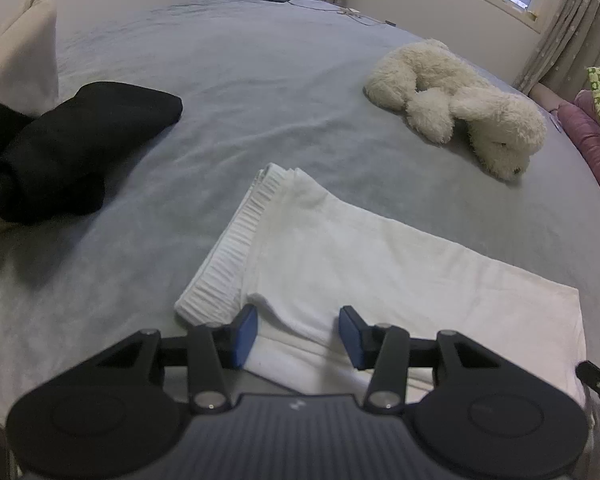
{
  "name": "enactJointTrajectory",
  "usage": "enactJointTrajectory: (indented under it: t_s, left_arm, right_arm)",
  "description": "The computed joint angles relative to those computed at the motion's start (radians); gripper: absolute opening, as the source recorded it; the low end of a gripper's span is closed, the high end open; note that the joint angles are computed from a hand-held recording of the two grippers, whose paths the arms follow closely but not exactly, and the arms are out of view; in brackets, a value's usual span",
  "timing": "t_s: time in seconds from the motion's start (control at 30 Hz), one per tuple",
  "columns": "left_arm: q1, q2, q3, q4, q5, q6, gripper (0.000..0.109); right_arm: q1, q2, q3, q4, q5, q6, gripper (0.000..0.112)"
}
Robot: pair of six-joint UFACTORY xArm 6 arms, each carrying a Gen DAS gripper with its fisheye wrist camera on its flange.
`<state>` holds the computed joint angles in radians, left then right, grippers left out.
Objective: Fold clothes
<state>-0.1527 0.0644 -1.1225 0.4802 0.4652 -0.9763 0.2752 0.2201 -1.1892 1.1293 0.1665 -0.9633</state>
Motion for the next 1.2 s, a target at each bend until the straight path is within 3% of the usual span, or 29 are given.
enactJointTrajectory:
  t_s: [0.07, 0.27, 0.4, 0.5, 0.53, 0.63, 0.73, 1.2]
  left_arm:
    - [-0.002, 0.001, -0.003, -0.003, 0.004, 0.003, 0.047]
    - [-0.002, 0.0, -0.002, -0.012, 0.006, 0.01, 0.047]
    - [0.0, -0.005, 0.004, -0.033, 0.0, 0.019, 0.049]
    - [0.002, -0.016, 0.013, -0.097, -0.017, 0.036, 0.049]
    - [0.0, -0.021, 0.02, -0.125, -0.033, 0.051, 0.049]
    - [-0.013, -0.035, 0.041, -0.208, -0.091, 0.113, 0.049]
    - [-0.038, -0.03, 0.031, -0.167, -0.094, 0.12, 0.049]
    - [-0.081, -0.011, 0.013, -0.218, -0.093, 0.207, 0.05]
  right_arm:
    - [-0.01, -0.03, 0.03, 0.008, 0.016, -0.03, 0.013]
    - [-0.006, -0.109, 0.139, -0.03, 0.001, -0.019, 0.016]
    - [-0.035, -0.151, 0.167, 0.002, 0.058, 0.005, 0.016]
    - [-0.081, -0.166, 0.166, 0.112, 0.133, 0.016, 0.028]
    - [-0.102, -0.169, 0.165, 0.166, 0.167, 0.017, 0.037]
    - [-0.154, -0.167, 0.16, 0.305, 0.271, 0.006, 0.037]
    - [-0.188, -0.148, 0.15, 0.363, 0.354, 0.038, 0.038]
    - [-0.175, -0.102, 0.113, 0.435, 0.386, 0.122, 0.037]
